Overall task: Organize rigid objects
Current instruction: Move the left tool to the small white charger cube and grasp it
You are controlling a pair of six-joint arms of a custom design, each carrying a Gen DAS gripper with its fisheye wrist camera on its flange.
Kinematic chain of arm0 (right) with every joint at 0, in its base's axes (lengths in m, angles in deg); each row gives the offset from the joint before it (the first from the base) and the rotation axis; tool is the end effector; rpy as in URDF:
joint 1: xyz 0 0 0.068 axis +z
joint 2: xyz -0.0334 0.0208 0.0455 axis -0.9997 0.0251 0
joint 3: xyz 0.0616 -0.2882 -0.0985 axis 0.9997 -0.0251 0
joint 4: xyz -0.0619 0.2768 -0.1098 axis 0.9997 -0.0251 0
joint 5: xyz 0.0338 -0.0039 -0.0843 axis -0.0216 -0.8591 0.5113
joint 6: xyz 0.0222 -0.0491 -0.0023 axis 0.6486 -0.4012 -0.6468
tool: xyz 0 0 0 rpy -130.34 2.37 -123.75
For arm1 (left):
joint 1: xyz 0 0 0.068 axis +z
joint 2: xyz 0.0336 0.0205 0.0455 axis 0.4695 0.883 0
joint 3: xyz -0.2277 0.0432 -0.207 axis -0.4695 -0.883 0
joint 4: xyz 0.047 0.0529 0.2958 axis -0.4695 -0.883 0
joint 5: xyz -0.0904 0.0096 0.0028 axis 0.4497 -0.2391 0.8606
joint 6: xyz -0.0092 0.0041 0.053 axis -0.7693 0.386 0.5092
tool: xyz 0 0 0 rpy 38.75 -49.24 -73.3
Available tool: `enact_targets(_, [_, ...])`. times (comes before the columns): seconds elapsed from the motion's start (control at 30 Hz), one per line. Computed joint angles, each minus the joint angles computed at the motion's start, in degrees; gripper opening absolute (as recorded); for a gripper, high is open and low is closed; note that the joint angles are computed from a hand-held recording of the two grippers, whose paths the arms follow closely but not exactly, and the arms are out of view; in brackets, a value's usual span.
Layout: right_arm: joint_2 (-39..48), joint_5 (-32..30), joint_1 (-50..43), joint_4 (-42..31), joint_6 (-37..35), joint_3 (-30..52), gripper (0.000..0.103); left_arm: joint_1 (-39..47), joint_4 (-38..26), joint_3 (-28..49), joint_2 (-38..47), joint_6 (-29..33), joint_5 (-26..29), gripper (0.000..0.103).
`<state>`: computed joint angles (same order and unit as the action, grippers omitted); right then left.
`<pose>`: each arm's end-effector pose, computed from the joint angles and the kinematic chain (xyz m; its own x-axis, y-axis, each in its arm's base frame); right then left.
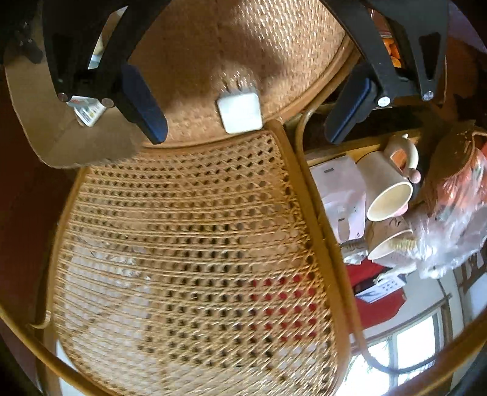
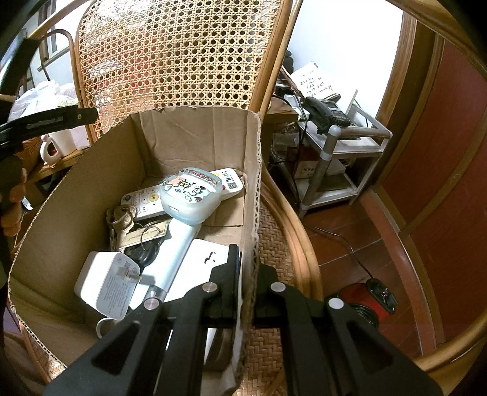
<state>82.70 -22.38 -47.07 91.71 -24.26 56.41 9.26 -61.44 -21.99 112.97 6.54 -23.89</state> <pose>0.1163 0.0876 0.0763 -0.7504 -0.2120 -0.6260 -0.2372 0.9705 -0.0442 0.1808 -0.0468 0.0991 -0.6632 -0.1259 -0.7378 -0.2058 0.9784 0.0180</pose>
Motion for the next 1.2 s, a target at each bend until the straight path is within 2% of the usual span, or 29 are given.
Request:
enact_targets(0.2, [0.5,-0.1,0.0,0.6,0.1,0.0,0.006,11.0,12.1,2.0,16.4,0.3,8.6,0.103])
enact_targets(0.33, [0.3,-0.1,0.0,0.6,0.1,-0.1,0.006,14.7,16.5,5.1,27.7,-2.1,12.9,0.102])
enact_targets(0.47, [0.3,-0.2,0.0,0.6,0.0,-0.1,0.006,14.8,18.9,7.6,34.5,-3.8,14.4,0.102])
enact_targets(0.57, [0.3,-0.2,0.0,0.6,0.0,-0.1,0.006,14.5,19.8,8.7,37.3,-3.1,13.4,0.101])
enact_targets(0.63, [0.3,-0.3,-0.1,0.9,-0.2,-0.2,0.006,15.2,21.9,8.7,39.4,-3.4,14.5,0.096])
enact_targets(0.7, [0.2,-0.2,0.0,0.7,0.0,-0.2,0.006,16.2,23.9,8.5,41.3,-2.8,16.9,0.078])
enact_targets(0.77, [0.1,-0.2,0.1,0.7,0.0,-0.3,0.006,16.1,26.0,8.6,43.3,-1.5,17.6,0.068])
enact_targets(0.87, [-0.1,0.1,0.2,0.6,0.3,-0.3,0.006,14.4,27.0,9.2,45.9,-0.1,16.5,0.063])
enact_targets(0.93, [-0.4,0.3,0.4,0.3,0.4,-0.5,0.006,12.4,27.9,9.4,47.4,1.4,13.7,0.054])
enact_targets(0.97, [-0.5,0.2,0.4,0.3,0.3,-0.5,0.006,11.9,28.2,9.1,47.2,1.9,13.6,0.044])
enact_targets(1.2, [-1.3,0.3,0.3,-0.4,0.1,-0.6,0.006,7.2,25.8,6.3,42.1,3.8,9.5,0.043])
